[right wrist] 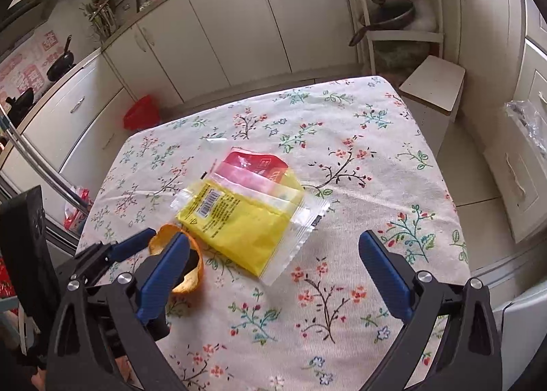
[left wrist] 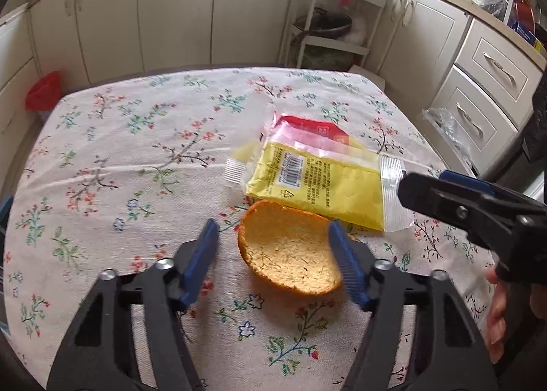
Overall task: Collect trash
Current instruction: 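Grasp the orange peel half with the left tool while the right tool reaches the yellow wrapper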
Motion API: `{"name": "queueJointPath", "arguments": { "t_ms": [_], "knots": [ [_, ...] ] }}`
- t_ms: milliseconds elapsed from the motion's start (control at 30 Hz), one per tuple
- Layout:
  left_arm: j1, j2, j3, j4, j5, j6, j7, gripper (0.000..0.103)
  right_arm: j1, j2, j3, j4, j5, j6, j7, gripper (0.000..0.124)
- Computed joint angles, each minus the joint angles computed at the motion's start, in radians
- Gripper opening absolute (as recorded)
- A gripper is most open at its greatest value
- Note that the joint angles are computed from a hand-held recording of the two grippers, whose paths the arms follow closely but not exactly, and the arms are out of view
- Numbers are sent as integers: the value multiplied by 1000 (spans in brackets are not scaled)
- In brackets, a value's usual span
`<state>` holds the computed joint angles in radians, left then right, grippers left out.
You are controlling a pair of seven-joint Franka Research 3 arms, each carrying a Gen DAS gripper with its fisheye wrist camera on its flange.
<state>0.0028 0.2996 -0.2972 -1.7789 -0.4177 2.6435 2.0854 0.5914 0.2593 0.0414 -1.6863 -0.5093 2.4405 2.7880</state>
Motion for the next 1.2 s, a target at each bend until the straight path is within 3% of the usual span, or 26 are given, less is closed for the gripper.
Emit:
{"name": "queueJointPath", "arguments": {
  "t_ms": [67,167,300,367,433,567,800,933,1200],
  "knots": [
    [9,7,-8,12,-14,-17,19,37,-5,19,-2,19,12,-8,-6,94],
    [19,13,-10,30,-37,-61,27,16,-7,51,-9,49,34,-17,-16,83],
    [32,-3,-6,24,-74,-105,61,10,11,112,-24,118,35,-54,-58,63],
    [36,-25,1,5,-91,-117,83,9,8,127,-19,132,57,-29,-99,29],
    [39,-47,14,-12,-108,-131,92,9,2,126,-16,122,100,8,-117,12],
    [46,-101,50,-57,-141,-154,96,8,24,114,-28,118,104,44,-133,6],
    [50,-203,115,-156,-179,-176,126,8,48,0,-18,3,75,110,-104,5],
    [42,-262,151,-224,-198,-186,140,8,32,-79,14,-87,75,132,-67,5],
    [-1,-407,218,-381,-221,-205,174,8,-29,-267,119,-331,197,198,-8,5]
  ]
}}
